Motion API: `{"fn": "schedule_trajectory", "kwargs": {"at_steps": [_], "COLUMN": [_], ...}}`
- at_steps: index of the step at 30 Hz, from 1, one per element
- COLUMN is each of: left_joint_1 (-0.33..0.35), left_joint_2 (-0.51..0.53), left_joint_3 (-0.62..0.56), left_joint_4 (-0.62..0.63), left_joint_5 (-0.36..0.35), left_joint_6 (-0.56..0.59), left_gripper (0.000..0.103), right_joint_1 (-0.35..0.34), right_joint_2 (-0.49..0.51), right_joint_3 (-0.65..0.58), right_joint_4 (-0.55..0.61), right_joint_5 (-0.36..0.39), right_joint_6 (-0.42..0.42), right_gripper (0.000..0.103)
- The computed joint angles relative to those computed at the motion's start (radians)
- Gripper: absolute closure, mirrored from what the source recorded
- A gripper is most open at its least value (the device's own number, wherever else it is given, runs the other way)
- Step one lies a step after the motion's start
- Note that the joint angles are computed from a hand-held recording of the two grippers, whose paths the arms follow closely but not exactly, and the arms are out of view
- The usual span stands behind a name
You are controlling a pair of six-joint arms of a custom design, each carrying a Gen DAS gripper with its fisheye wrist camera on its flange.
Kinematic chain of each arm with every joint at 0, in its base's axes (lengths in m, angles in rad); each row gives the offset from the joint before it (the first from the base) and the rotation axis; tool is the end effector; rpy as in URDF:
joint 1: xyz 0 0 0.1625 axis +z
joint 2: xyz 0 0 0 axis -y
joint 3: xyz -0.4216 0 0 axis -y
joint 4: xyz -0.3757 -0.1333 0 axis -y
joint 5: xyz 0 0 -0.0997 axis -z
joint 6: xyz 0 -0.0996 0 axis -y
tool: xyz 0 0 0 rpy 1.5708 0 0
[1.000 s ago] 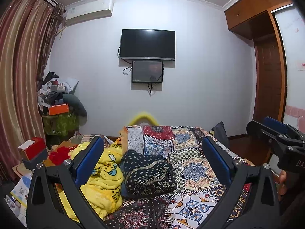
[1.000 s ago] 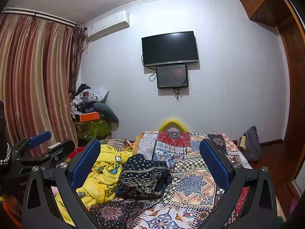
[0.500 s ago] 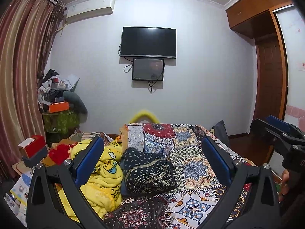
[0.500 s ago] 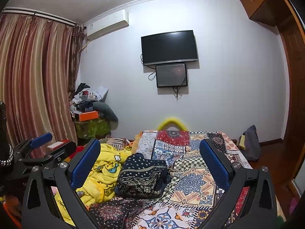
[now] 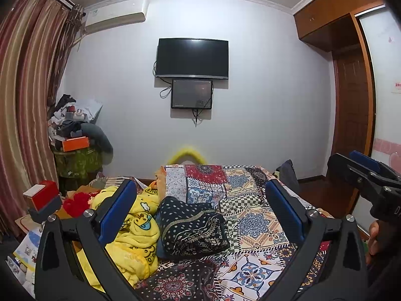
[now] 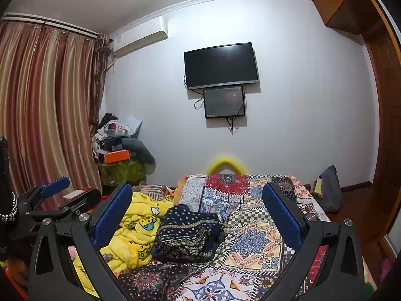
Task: Fold large clothes
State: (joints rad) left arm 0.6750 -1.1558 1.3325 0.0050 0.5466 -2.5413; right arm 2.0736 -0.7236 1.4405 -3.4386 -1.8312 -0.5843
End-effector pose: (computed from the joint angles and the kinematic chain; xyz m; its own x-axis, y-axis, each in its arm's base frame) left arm -0.3107 -0.5284 0.3749 -0.7296 -0.0346 -0.6830 0.6704 0.1605 -0.7244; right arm 0.4450 -0.5858 0.2466 -0.6924 -0.4136 0.5912 -0.6934 0.1547 -0.7037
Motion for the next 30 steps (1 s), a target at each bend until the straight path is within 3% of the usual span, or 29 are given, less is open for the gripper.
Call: {"fn": "schedule_trajectory", "kwargs": {"at_steps": [30], "left_joint_1": [0.002], "left_joint_2": [0.02], "left_joint_3": [-0.037], "left_joint_4": [0.093], "left_joint_5": [0.038], "left_joint_6": [-0.065], "left_gripper": [0.0], "right_joint_1": [0.004], "right_joint_2": [0.015], "right_joint_3": [-0.013], "right_joint_4": [-0.023], "right_joint_5": [-0.015], "right_joint_6": [0.012], "right_gripper": [0.0]}}
